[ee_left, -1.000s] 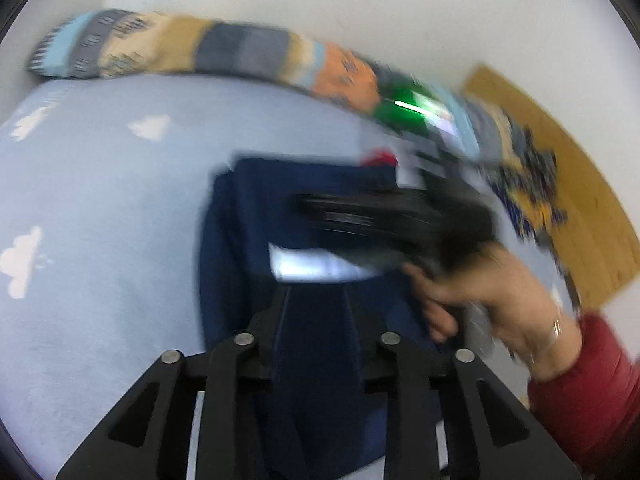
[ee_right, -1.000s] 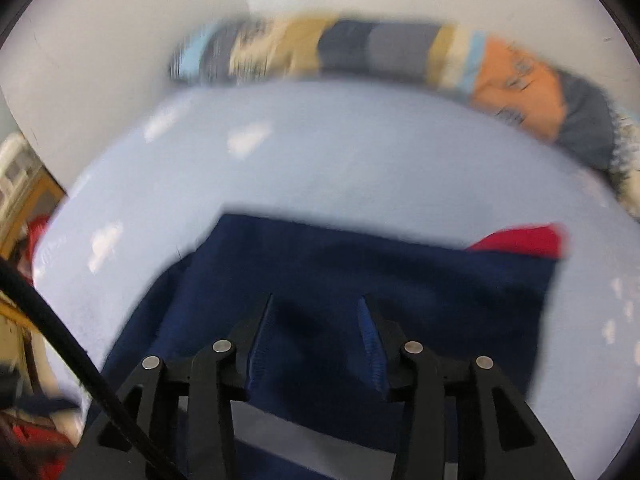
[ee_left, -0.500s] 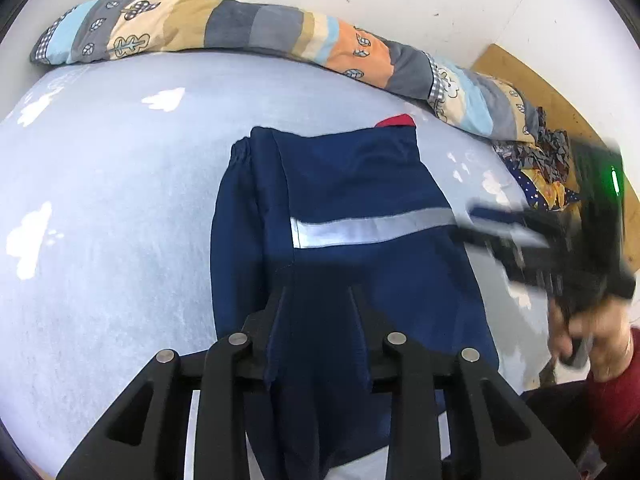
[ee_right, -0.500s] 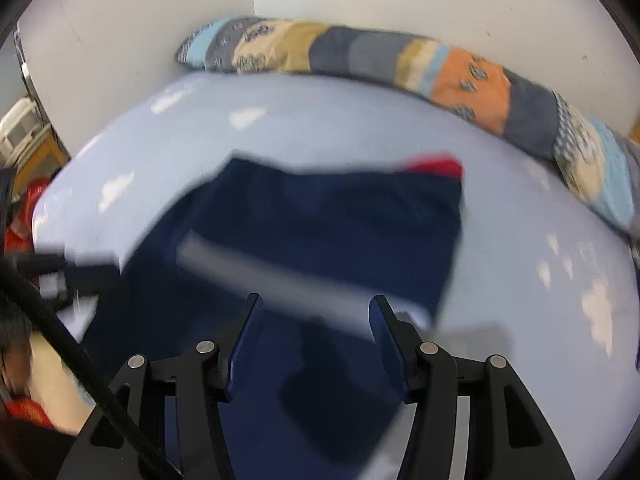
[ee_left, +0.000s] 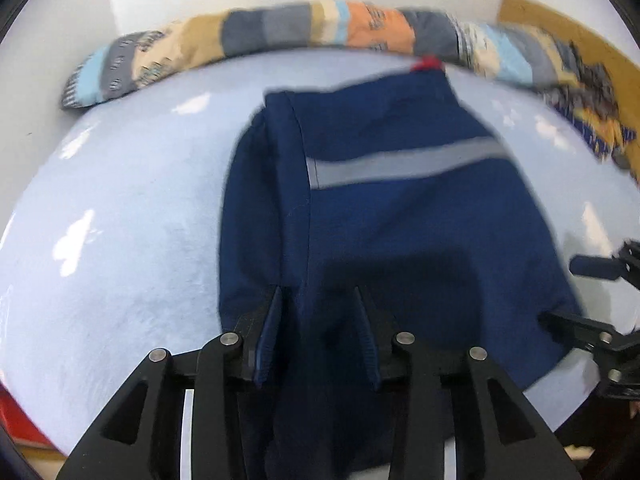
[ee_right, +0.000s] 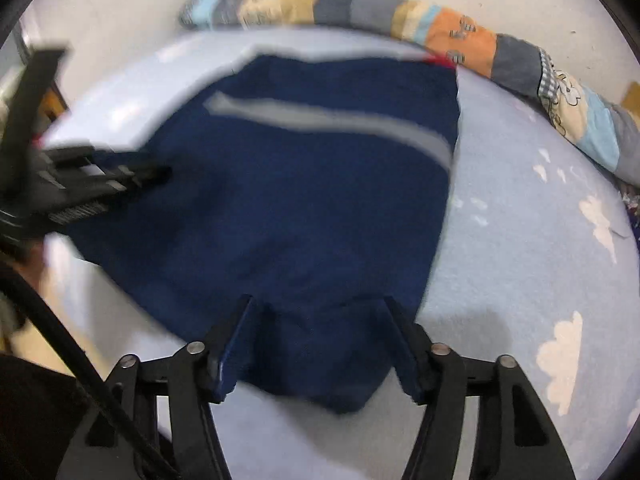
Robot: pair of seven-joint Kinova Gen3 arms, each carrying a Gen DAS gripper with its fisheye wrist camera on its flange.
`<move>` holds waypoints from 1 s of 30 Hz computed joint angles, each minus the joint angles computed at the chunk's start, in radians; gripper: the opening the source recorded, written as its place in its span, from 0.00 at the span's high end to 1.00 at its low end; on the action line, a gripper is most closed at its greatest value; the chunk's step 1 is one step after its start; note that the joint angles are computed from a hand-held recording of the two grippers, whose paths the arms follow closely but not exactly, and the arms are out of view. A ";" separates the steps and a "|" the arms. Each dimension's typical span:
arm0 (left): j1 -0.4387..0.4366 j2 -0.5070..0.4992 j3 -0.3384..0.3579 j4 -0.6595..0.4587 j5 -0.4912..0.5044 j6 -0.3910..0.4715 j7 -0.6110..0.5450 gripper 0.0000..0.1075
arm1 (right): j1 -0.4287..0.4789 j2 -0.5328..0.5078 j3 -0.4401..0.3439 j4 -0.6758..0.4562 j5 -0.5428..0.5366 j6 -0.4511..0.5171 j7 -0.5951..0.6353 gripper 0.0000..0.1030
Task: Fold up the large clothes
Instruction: 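Lay the folded side down and open both tools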
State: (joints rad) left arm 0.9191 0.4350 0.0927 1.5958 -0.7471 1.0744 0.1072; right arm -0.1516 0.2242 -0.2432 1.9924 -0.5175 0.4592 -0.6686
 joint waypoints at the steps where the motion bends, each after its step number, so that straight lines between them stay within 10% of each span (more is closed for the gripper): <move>1: 0.041 -0.004 -0.015 -0.011 -0.007 0.039 0.041 0.64 | 0.046 -0.031 -0.029 0.014 -0.029 0.007 0.041 0.35; 5: 0.126 0.001 0.013 -0.046 -0.031 0.147 0.155 0.59 | 0.139 -0.073 -0.035 0.032 -0.104 0.085 0.146 0.35; 12: 0.060 0.090 0.037 -0.125 0.108 0.193 0.049 0.59 | -0.077 0.121 0.170 -0.058 0.061 0.199 -0.094 0.36; 21: 0.205 0.085 -0.026 -0.126 -0.070 0.315 0.274 0.59 | 0.129 -0.060 0.017 0.039 -0.080 0.130 0.109 0.34; 30: 0.125 0.157 -0.009 -0.193 0.027 0.284 0.184 0.53 | 0.043 -0.027 0.083 0.034 -0.129 0.101 0.130 0.30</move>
